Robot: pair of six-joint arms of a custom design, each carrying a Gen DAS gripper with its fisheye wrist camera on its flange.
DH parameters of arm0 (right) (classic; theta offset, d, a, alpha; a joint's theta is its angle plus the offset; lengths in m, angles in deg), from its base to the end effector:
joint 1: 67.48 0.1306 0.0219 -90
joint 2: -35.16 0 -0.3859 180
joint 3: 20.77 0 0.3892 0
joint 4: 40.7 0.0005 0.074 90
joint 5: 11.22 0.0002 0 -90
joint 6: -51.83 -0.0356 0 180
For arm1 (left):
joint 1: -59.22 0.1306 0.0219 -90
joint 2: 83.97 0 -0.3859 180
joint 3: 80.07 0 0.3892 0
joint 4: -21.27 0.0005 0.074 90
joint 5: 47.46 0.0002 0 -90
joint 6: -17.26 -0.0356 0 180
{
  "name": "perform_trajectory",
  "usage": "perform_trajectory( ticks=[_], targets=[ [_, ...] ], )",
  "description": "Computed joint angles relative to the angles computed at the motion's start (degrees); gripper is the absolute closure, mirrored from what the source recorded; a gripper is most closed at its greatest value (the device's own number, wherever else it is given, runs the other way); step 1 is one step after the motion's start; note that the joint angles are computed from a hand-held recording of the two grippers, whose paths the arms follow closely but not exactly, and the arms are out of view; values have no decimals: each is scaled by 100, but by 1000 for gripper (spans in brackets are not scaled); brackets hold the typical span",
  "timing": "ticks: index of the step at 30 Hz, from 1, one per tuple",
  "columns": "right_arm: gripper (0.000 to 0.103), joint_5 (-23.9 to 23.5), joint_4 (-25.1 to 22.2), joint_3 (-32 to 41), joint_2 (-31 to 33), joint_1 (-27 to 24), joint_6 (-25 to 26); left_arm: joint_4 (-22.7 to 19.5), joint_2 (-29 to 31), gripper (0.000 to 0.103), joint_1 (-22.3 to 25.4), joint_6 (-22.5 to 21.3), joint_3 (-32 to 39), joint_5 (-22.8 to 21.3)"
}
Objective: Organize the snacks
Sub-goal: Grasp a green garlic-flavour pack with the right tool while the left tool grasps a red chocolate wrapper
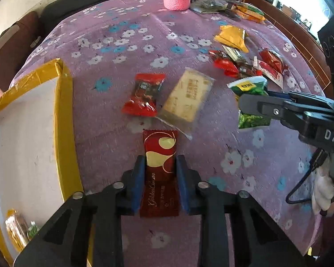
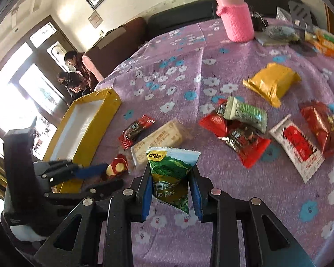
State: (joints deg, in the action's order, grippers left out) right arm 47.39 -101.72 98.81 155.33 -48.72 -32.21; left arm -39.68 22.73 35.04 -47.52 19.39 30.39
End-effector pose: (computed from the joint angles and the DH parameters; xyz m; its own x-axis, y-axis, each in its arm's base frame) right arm 0.6139 0.2276 0.3683 -0.7756 -0.3571 -0.5205 -0.5928 0.6953 0.4064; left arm 0.5129 -0.2226 0.3501 -0.9065 -0.0496 -0.4194 -0.0632 0.9978 0.0185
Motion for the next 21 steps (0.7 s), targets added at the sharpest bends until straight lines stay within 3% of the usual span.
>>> perform_trajectory(
  ticks=[5,7,8,9,10,11,13,14,21],
  targets=[
    [72,-43,15,-100,-71,-8,11,119,-69,77,-68,125,-113,-69],
    [72,-42,11,-116,-69,2,4,158,-82,67,-103,216,-137,-188],
    [72,-42,-1,-111,-51,11,3,149,-72,50,-121,274,-132,-331],
    [72,-42,-22,-107,-37,16,5,191,-66,41,-144,365,-165,-529],
    [72,-34,-45,-108,-23,23,3,265,-73,41,-150,326,-182,-568],
    [72,-25,-54,-111,-13,25,2,314,-81,43,-156,280,-202,-588],
    [72,-14,-65,-102,10,29,-6,607,-214,68,-121,309,-382,-313],
    [72,-23,-57,-100,18,24,-24,573,-216,82,-146,314,-373,-401],
    [72,-70,300,-266,-57,-35,-266,1166,-612,82,-146,606,-881,-54]
  ],
)
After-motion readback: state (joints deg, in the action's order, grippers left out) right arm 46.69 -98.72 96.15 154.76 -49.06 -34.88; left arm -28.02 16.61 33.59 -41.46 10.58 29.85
